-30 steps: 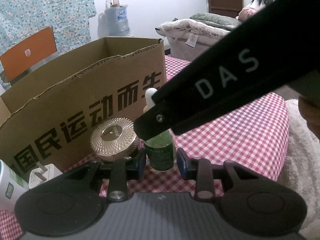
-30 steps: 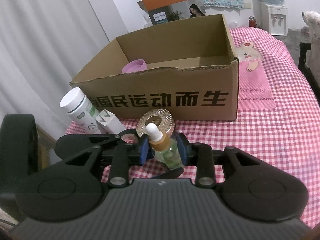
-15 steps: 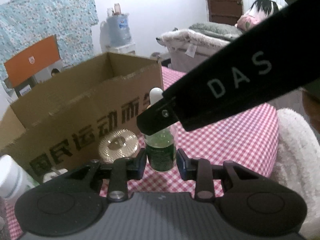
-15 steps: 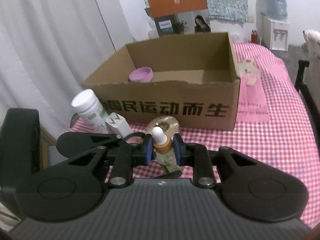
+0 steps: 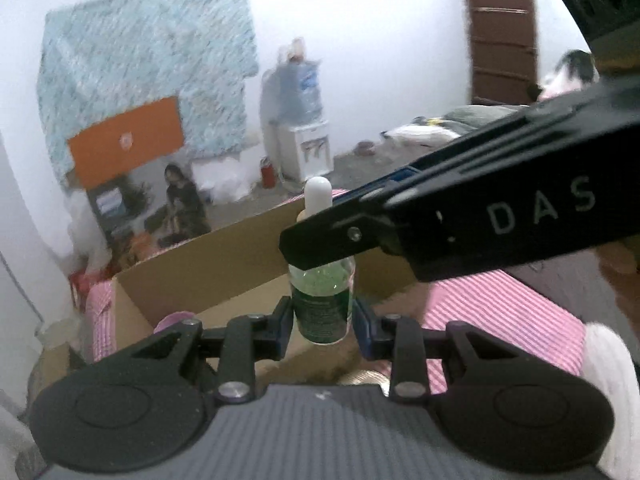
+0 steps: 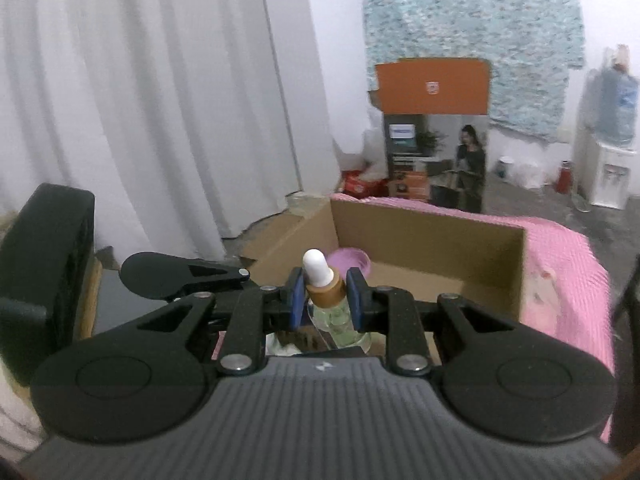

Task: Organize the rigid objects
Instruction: 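Carry the green dropper bottle into the box and open the right gripper, then move the right gripper back to the white supplement jar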

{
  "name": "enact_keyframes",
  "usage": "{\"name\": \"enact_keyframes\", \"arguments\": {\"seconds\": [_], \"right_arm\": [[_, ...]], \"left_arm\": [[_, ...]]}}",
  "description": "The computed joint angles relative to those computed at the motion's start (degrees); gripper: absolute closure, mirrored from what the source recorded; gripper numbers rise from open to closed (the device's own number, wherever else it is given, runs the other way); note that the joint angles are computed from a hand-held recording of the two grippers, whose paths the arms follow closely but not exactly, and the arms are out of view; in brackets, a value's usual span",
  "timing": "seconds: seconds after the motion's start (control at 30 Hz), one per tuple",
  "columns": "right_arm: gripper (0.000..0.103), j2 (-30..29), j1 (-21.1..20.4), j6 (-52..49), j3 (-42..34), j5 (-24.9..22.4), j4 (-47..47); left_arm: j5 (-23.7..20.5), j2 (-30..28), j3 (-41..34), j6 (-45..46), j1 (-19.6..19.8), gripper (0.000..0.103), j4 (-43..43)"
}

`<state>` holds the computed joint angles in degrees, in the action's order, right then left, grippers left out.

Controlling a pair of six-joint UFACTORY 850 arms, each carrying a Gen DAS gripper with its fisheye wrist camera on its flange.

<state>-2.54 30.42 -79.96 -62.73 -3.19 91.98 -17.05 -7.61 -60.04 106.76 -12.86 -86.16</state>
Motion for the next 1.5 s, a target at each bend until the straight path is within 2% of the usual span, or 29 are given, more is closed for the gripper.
{"name": "enact_keyframes", "arguments": {"seconds": [0.13,0.23,0.3,0.4,0.5,0.6,0.7,0.87,0.97,1.1,1.17,1.3,1.43,1.5], "right_arm": [[0.082,-7.50,-4.37,23.08,-8.75,-7.89,-21.73],[0.082,-13.76,-6.76,32.31,-15.44,-12.57,-29.74],[0.082,-18.10,-7.96,36.68,-19.90,-15.00,-33.59],[0.082,-24.48,-9.07,41.90,-26.76,-18.00,-37.96],[0.082,-30.56,-10.27,44.76,-33.78,-21.35,-39.87],[0.082,-36.55,-10.92,47.90,-41.24,-24.25,-42.65],[0.082,-41.27,-11.03,52.42,-47.26,-25.81,-47.45],[0.082,-47.80,-10.79,59.06,-55.27,-28.03,-55.45],[0.082,-49.06,-10.75,58.60,-55.98,-26.72,-56.30],[0.080,-50.67,-10.89,59.02,-58.42,-27.86,-57.03],[0.075,-50.64,-10.71,60.45,-58.78,-27.87,-59.00],[0.061,-45.78,-10.89,58.43,-52.54,-24.52,-56.27],[0.050,-36.94,-11.22,52.28,-41.80,-19.75,-49.61],[0.045,-31.35,-11.21,45.87,-35.30,-17.26,-43.08]], "left_arm": [[-4.33,-8.62,-10.55,-23.99,1.98,0.070,20.19],[-10.88,-15.97,-19.97,-41.97,3.40,0.070,34.75],[-13.72,-20.38,-26.16,-53.09,3.32,0.070,43.59],[-16.53,-26.21,-34.26,-62.25,3.49,0.070,51.39],[-17.09,-30.14,-39.36,-69.11,3.18,0.070,57.59],[-18.37,-33.04,-43.51,-73.92,3.11,0.069,61.73],[-22.02,-36.94,-49.03,-78.69,3.10,0.069,63.70],[-24.41,-38.59,-51.22,-79.20,3.00,0.067,64.43],[-25.22,-38.93,-51.51,-79.27,3.19,0.066,64.27],[-25.19,-37.78,-49.95,-79.49,3.26,0.066,64.21],[-24.86,-37.00,-49.15,-78.49,3.42,0.061,63.11],[-22.47,-32.56,-44.30,-73.96,3.89,0.050,58.54],[-19.93,-25.39,-36.23,-64.73,5.13,0.041,49.87],[-18.37,-20.66,-30.84,-58.64,5.95,0.032,44.44]]}}
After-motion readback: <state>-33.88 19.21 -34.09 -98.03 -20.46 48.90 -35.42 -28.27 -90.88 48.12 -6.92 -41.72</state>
